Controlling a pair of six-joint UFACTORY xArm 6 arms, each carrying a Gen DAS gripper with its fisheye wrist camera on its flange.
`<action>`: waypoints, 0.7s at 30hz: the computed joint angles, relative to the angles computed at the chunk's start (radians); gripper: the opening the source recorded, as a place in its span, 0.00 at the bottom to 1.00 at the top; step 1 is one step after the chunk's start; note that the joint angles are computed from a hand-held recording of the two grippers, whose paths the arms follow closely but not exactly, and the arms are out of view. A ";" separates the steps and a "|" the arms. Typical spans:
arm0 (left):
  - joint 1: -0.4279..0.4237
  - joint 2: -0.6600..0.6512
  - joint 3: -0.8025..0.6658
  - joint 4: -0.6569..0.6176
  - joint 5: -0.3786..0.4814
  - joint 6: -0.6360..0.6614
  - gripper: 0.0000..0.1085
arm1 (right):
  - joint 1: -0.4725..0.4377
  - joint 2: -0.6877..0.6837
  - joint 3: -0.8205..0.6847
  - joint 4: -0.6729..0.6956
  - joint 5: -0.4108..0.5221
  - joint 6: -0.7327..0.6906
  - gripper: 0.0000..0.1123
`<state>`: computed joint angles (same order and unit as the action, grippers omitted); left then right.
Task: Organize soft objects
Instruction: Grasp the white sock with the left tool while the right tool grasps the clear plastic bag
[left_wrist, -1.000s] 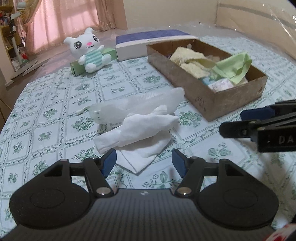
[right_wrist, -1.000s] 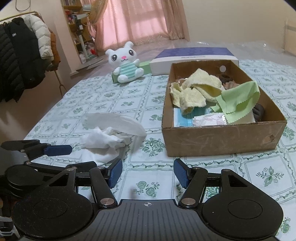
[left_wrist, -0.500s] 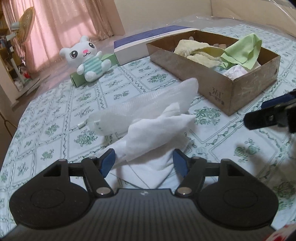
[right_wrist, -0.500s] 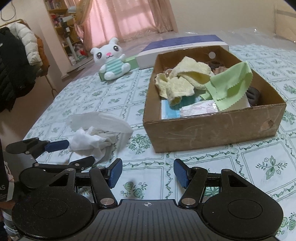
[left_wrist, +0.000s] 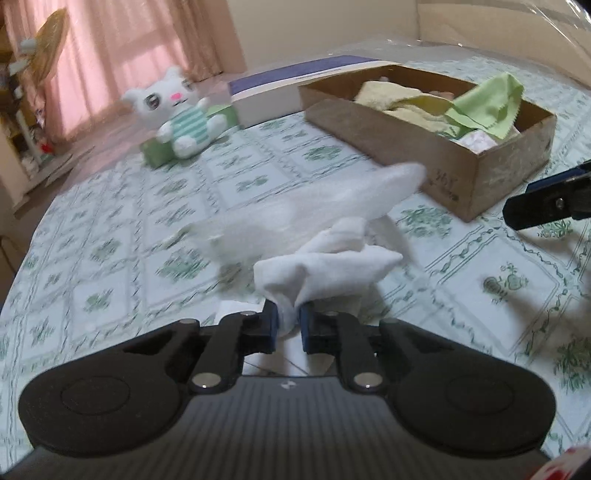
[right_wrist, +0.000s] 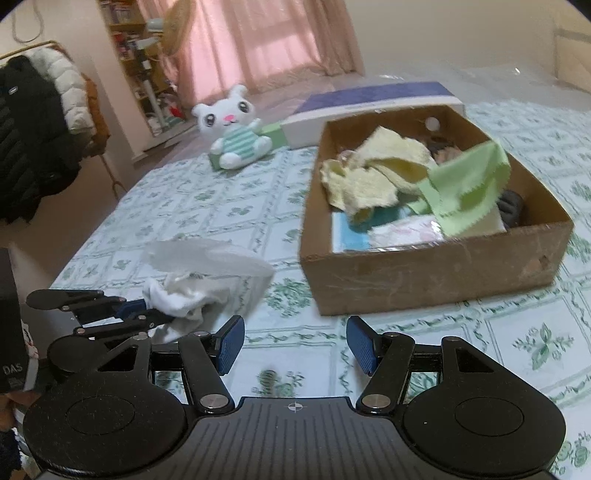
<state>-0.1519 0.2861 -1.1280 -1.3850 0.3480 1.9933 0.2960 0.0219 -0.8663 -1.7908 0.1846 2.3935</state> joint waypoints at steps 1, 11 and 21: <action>0.014 -0.005 0.004 0.013 0.002 -0.020 0.12 | 0.005 0.001 -0.005 -0.011 0.002 -0.001 0.55; 0.138 -0.008 -0.003 0.137 -0.057 -0.271 0.12 | 0.062 0.083 -0.130 -0.157 0.005 -0.038 0.55; 0.174 -0.038 0.018 0.174 -0.015 -0.334 0.50 | 0.071 0.295 -0.309 0.080 -0.009 -0.420 0.55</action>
<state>0.0219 0.2477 -1.1104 -1.2106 0.3335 1.6589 0.3672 0.3165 -1.1754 -1.7112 0.1752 1.9736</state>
